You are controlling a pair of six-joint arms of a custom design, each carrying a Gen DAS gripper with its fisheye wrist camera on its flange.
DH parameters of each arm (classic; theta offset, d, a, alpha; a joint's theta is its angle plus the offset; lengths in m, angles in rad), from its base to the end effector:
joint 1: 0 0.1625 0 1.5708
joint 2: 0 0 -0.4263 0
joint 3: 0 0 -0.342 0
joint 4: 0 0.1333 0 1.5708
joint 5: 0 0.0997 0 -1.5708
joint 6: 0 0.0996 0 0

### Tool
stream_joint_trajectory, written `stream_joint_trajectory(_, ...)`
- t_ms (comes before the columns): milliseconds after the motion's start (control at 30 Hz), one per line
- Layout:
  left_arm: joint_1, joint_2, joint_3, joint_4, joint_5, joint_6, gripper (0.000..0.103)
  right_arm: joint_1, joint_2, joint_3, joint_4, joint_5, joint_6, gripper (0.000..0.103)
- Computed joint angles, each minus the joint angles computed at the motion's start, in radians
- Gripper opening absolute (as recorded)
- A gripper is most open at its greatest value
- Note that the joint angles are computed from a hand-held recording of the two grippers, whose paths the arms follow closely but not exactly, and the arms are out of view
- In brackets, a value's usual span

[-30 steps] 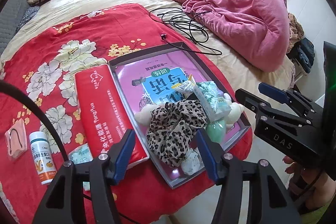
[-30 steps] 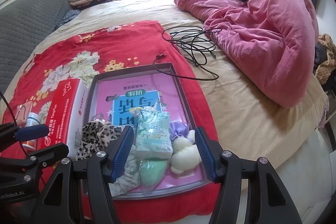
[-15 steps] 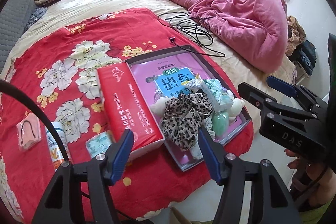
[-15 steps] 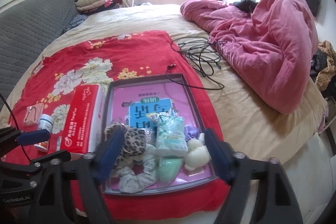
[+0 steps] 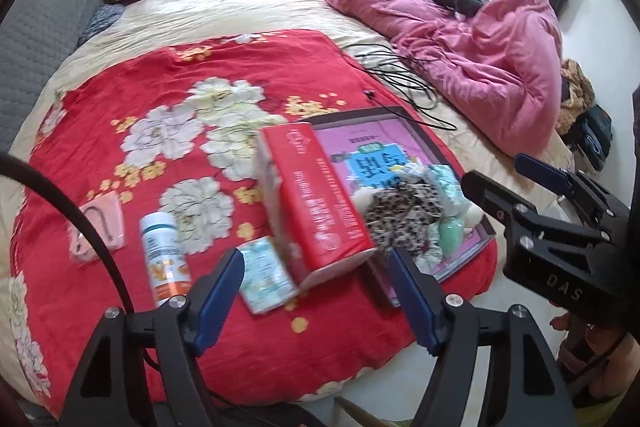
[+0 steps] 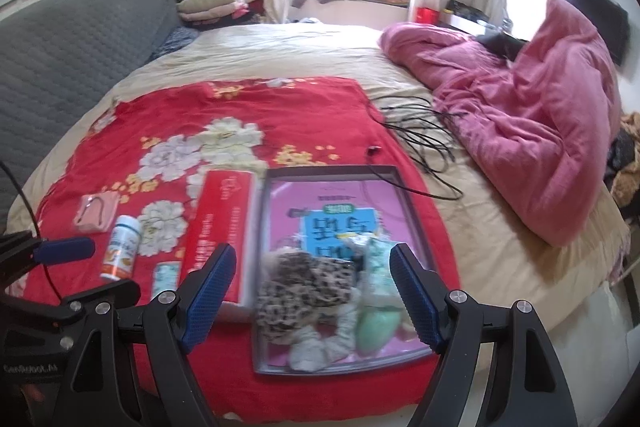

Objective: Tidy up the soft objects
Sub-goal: 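Withdraw both tools toward the pink cable bag and second tissue pack, then grasp the pink bag with black cable with the left tool while the right tool grasps the second tissue pack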

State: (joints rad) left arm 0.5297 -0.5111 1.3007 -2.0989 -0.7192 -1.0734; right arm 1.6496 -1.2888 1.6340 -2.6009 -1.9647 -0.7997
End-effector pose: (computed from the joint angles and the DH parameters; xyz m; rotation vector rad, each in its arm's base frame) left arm -0.4919 -0.5293 0.0390 0.1040 2.3933 -0.7902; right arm 0.1401 -0.5666 0.4481 0.8899 -2.3065 0.6491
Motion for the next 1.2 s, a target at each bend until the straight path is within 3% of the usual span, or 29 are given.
stream_joint_trajectory(367,0.002,-0.241,0.295,0.023,0.064,-0.270,0.074,0.095,0.022,0.124,-0.011,-0.018,-0.025,0.080)
stream_joint_trajectory(700,0.051,-0.394,0.433,0.123,0.081,-0.424,0.074,0.143,0.120,0.215,-0.026,-0.062,-0.014,0.080)
stream_joint_trajectory(1000,0.136,-0.449,0.496,0.122,0.050,-0.429,0.074,0.151,0.300,0.193,-0.081,-0.289,0.018,0.080)
stream_joint_trajectory(1200,0.209,-0.449,0.510,0.076,0.022,-0.379,0.074,0.168,0.416,0.204,-0.276,-0.452,-0.125,0.080)
